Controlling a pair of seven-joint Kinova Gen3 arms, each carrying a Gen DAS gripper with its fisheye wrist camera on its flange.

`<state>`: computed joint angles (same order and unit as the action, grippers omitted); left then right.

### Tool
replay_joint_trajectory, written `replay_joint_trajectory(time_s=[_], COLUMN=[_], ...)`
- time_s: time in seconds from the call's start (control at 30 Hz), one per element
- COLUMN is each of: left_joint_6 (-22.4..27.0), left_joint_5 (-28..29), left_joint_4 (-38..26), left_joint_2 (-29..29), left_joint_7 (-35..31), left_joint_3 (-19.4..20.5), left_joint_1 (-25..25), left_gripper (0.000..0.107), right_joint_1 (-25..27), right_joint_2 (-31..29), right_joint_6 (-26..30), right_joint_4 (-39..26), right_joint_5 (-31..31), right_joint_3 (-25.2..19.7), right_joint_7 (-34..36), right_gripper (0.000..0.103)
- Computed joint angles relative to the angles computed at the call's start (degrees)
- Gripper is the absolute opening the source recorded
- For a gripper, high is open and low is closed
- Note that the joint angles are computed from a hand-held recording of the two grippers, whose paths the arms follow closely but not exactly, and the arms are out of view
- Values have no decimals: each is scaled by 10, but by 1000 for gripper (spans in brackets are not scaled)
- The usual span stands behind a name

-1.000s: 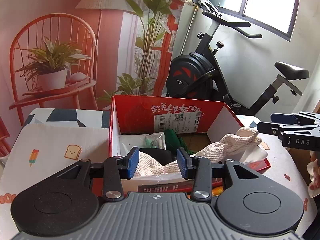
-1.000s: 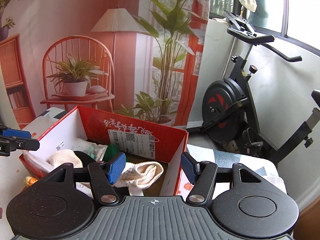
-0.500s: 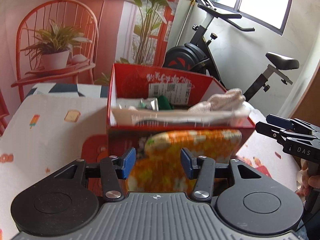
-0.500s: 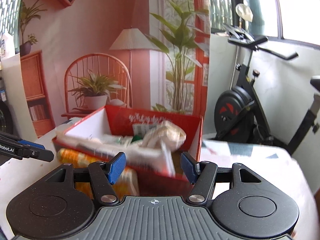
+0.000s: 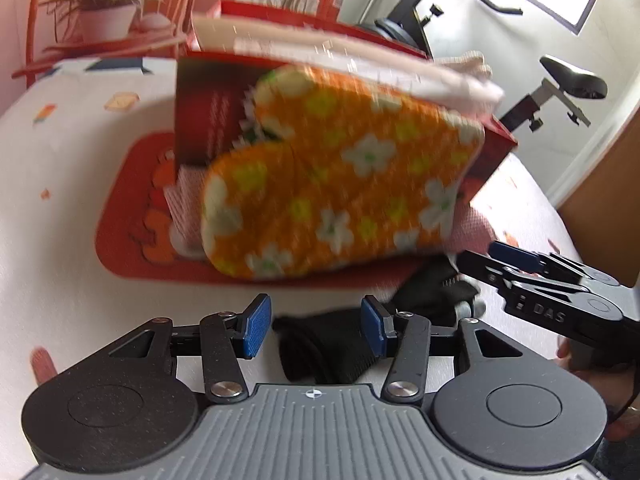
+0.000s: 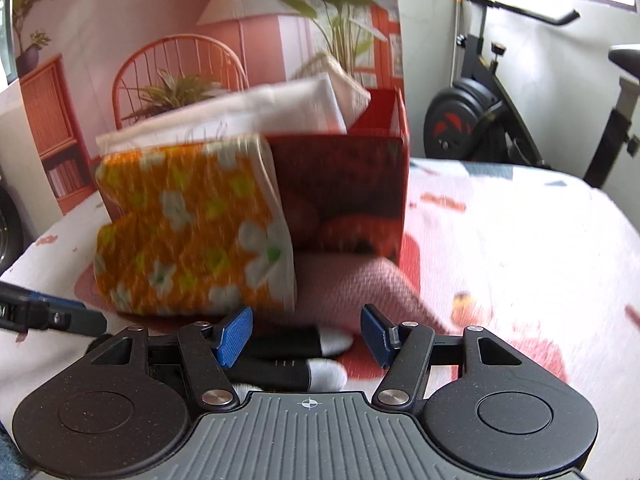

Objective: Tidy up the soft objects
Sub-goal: 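Move both grippers back down to the black glove in the pile, then position both open grippers around the black glove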

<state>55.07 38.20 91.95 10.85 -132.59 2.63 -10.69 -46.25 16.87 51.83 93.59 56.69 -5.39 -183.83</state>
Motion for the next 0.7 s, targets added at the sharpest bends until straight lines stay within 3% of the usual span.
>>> replay_joint_trajectory(time_s=[0.5, 0.7], left_joint_6=[12, 6], left_joint_5=[17, 8], left_joint_4=[24, 20], left_joint_2=[7, 7], left_joint_7=[-25, -24], left_joint_3=[0, 0], left_joint_1=[-10, -5], left_gripper=[51, 41], right_joint_1=[-26, -15], right_joint_2=[10, 1], right_joint_6=[-2, -17], right_joint_4=[27, 41], right_joint_5=[12, 8], right_joint_3=[-2, -4], right_joint_7=[-46, -67], right_gripper=[61, 66])
